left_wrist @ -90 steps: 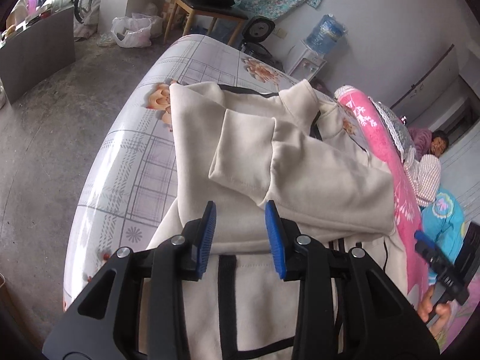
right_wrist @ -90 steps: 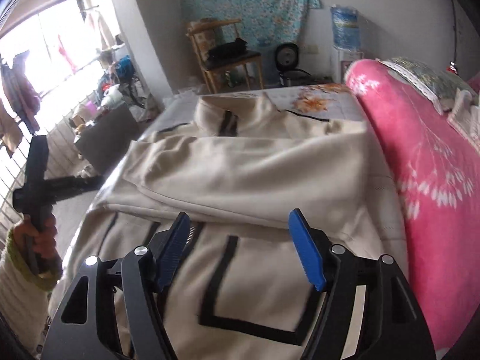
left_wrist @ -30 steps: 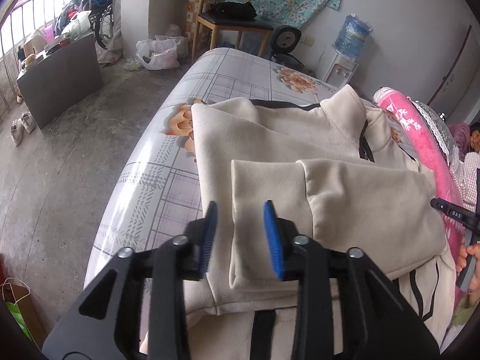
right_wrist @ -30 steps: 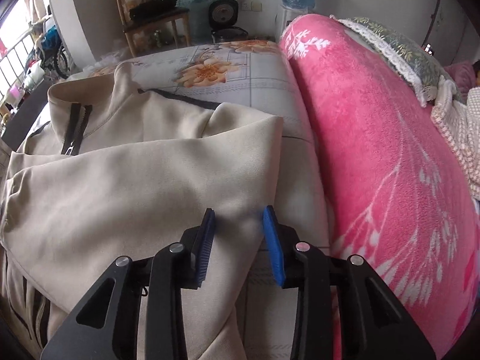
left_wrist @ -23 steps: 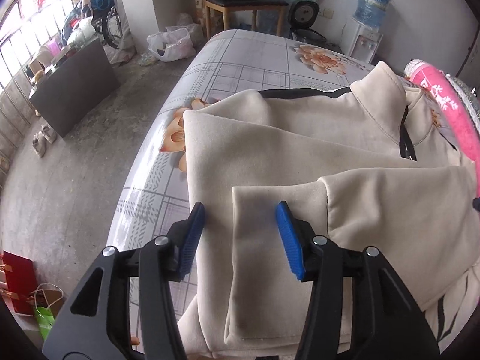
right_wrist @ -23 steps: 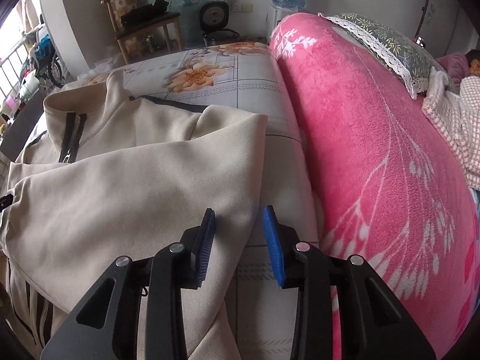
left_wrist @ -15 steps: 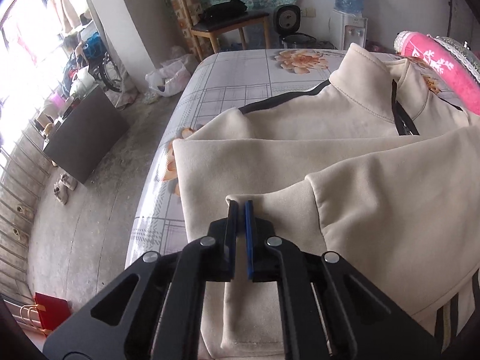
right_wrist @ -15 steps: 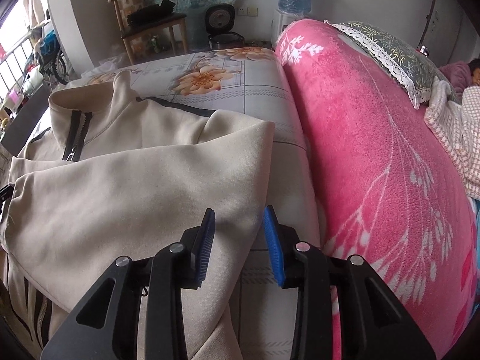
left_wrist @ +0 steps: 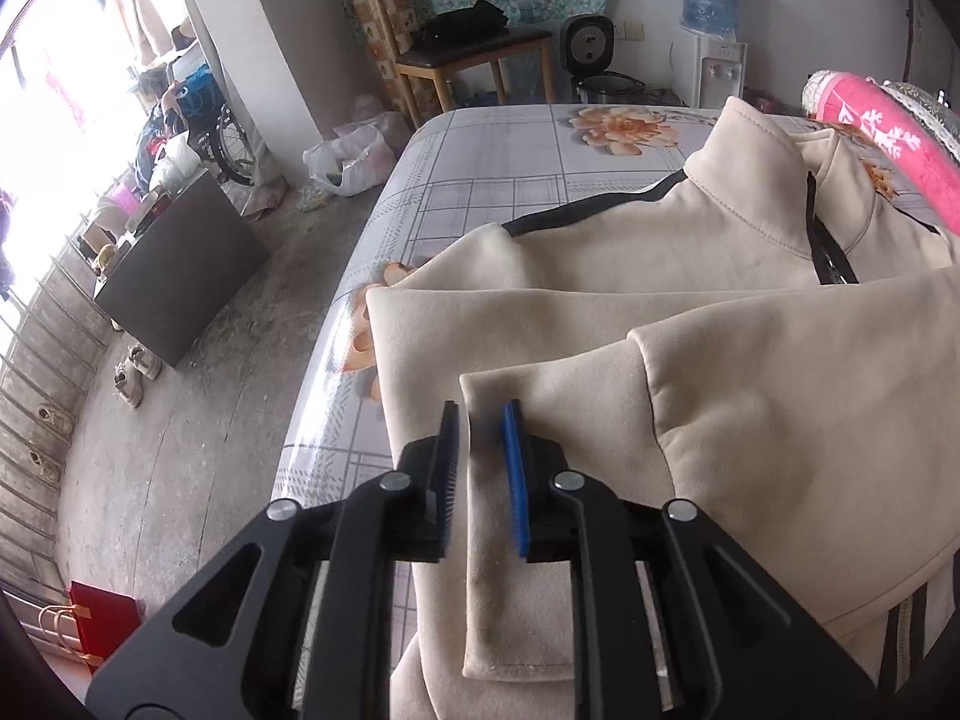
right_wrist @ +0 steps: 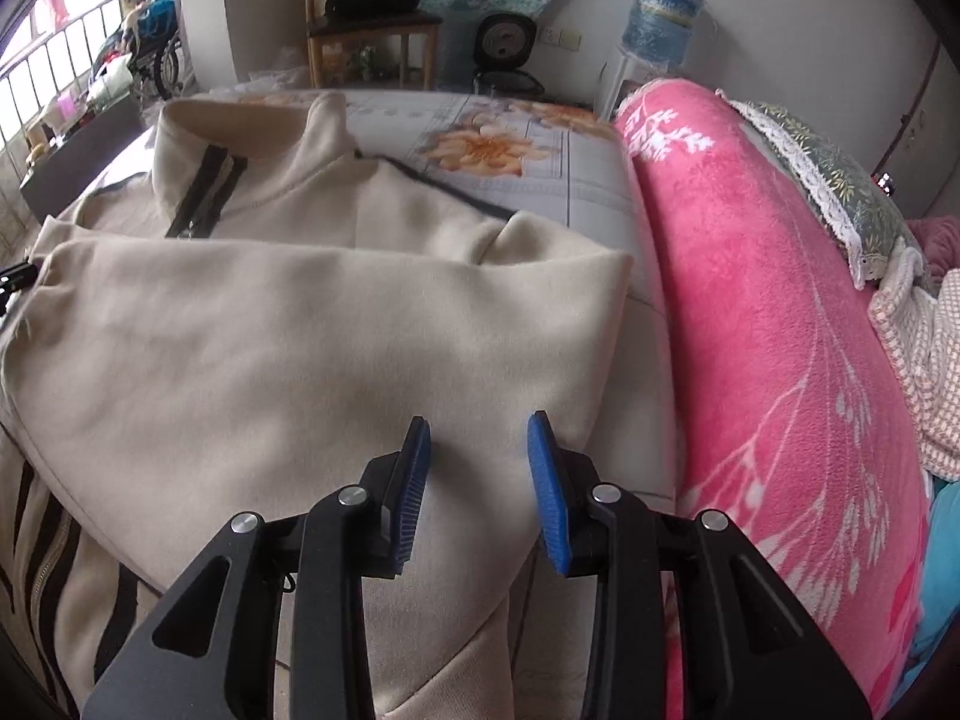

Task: Fold large clothes
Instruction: 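Open both tools and withdraw them from the folded jacket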

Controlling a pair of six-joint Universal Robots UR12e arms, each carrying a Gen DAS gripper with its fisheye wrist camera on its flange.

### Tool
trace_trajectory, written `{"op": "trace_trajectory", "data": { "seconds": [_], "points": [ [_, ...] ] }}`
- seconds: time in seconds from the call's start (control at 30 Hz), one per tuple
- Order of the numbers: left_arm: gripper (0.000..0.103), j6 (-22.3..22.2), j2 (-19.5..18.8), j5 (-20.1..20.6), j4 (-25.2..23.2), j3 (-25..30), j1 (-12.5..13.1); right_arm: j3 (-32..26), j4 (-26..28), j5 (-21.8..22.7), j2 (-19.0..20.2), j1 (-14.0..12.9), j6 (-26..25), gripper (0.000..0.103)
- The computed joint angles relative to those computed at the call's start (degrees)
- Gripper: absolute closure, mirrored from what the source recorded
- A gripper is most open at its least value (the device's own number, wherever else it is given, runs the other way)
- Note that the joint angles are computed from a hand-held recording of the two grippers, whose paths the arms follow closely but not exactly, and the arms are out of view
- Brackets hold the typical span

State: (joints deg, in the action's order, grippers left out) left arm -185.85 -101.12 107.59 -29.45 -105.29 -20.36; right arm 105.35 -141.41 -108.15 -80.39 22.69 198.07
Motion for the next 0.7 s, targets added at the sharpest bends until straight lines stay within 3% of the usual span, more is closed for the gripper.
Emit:
{"op": "trace_trajectory", "data": {
  "seconds": [0.07,0.2,0.33,0.37,0.43,0.5,0.6,0.7],
  "points": [
    [0.083,0.52,1.6,-2.11,1.11,-1.05,0.4,0.2,0.34,-0.29,-0.67,0.24,0.87,0.069],
    [0.067,2.24,5.75,-6.53,0.67,-3.53,0.66,2.06,-3.23,2.69,-3.49,1.47,-0.82,0.065],
    [0.052,2.0,11.47,-11.11,-2.16,-7.6,1.55,4.26,-1.98,2.68,-6.98,4.17,0.9,0.045],
    [0.05,1.71,13.23,-12.16,-2.54,-9.12,1.94,5.2,-2.02,2.72,-8.15,4.94,1.86,0.036],
    [0.049,1.22,16.8,-12.88,-3.12,-12.32,2.51,7.23,-1.9,3.18,-10.68,6.37,4.51,0.031],
    [0.049,0.64,20.63,-12.63,-3.31,-15.86,3.01,9.28,-1.31,3.25,-13.11,8.03,7.22,0.029],
    [0.049,-1.57,26.73,-11.79,-1.88,-21.88,3.92,11.84,1.29,-0.18,-15.95,11.28,13.21,0.028],
    [0.05,-3.02,32.27,-14.37,-2.07,-26.86,5.32,14.47,3.76,-2.88,-18.35,13.77,20.06,0.028]
  ]
}}
